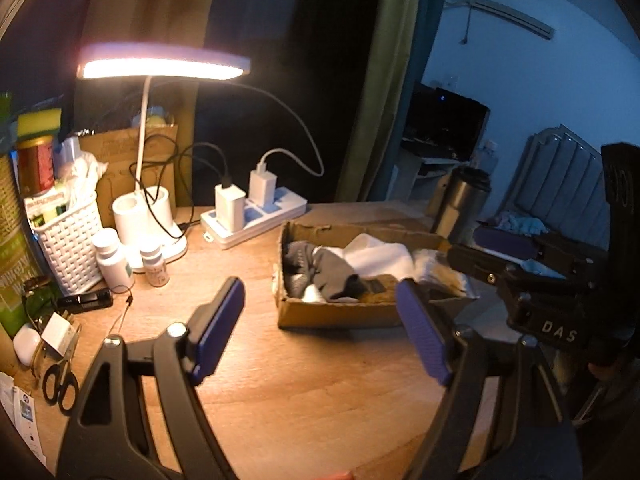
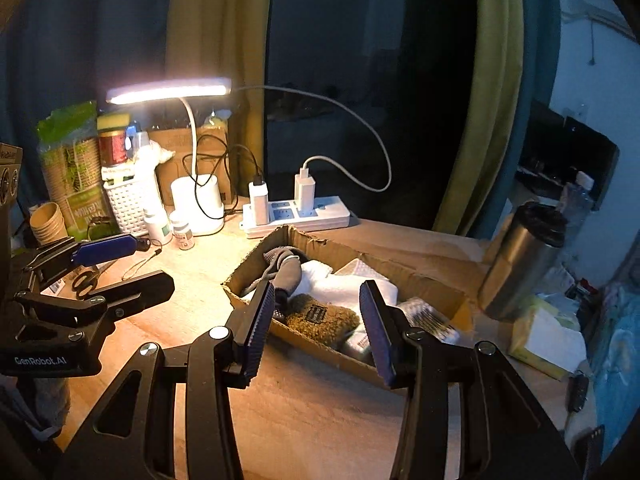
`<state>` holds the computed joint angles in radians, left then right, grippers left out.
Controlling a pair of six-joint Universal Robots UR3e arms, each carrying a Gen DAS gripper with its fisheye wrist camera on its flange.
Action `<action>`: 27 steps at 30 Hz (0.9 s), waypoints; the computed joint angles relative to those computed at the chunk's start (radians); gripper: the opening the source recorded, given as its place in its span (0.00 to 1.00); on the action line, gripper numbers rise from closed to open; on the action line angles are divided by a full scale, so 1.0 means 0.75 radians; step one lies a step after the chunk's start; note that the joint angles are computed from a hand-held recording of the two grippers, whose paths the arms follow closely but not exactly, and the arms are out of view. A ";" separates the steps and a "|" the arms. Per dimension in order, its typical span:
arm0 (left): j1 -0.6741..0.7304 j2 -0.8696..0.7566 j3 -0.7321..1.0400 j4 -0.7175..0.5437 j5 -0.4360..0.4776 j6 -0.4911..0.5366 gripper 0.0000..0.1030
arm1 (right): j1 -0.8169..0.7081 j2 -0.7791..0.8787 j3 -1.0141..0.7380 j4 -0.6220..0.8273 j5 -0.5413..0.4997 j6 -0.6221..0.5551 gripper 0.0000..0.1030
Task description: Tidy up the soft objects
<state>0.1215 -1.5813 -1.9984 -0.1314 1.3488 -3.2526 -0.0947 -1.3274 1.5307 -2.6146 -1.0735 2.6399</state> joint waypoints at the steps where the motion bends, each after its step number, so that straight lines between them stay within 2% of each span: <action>1: -0.009 0.019 -0.006 -0.004 0.005 0.000 0.77 | -0.012 -0.027 0.027 -0.008 0.008 0.001 0.46; 17: -0.138 0.207 -0.038 -0.048 0.082 -0.021 0.77 | -0.235 -0.455 0.390 -0.037 0.168 -0.023 0.47; 19: -0.154 0.225 -0.030 -0.062 0.090 -0.025 0.77 | -0.272 -0.511 0.424 -0.037 0.196 -0.017 0.52; 20: -0.165 0.235 -0.023 -0.069 0.101 -0.027 0.78 | -0.289 -0.538 0.440 -0.037 0.211 -0.012 0.57; 21: -0.174 0.245 -0.015 -0.076 0.110 -0.029 0.79 | -0.310 -0.566 0.454 -0.036 0.229 -0.005 0.59; 24: -0.186 0.276 -0.015 -0.063 0.117 -0.032 0.93 | -0.372 -0.639 0.483 -0.031 0.277 0.015 0.60; 27: -0.214 0.299 0.000 -0.055 0.151 -0.021 0.94 | -0.410 -0.692 0.496 -0.021 0.304 0.025 0.60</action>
<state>-0.0387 -1.3572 -1.9986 -0.1723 1.4624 -3.2681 -0.4024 -1.8466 1.9025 -2.6301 -0.8456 2.6584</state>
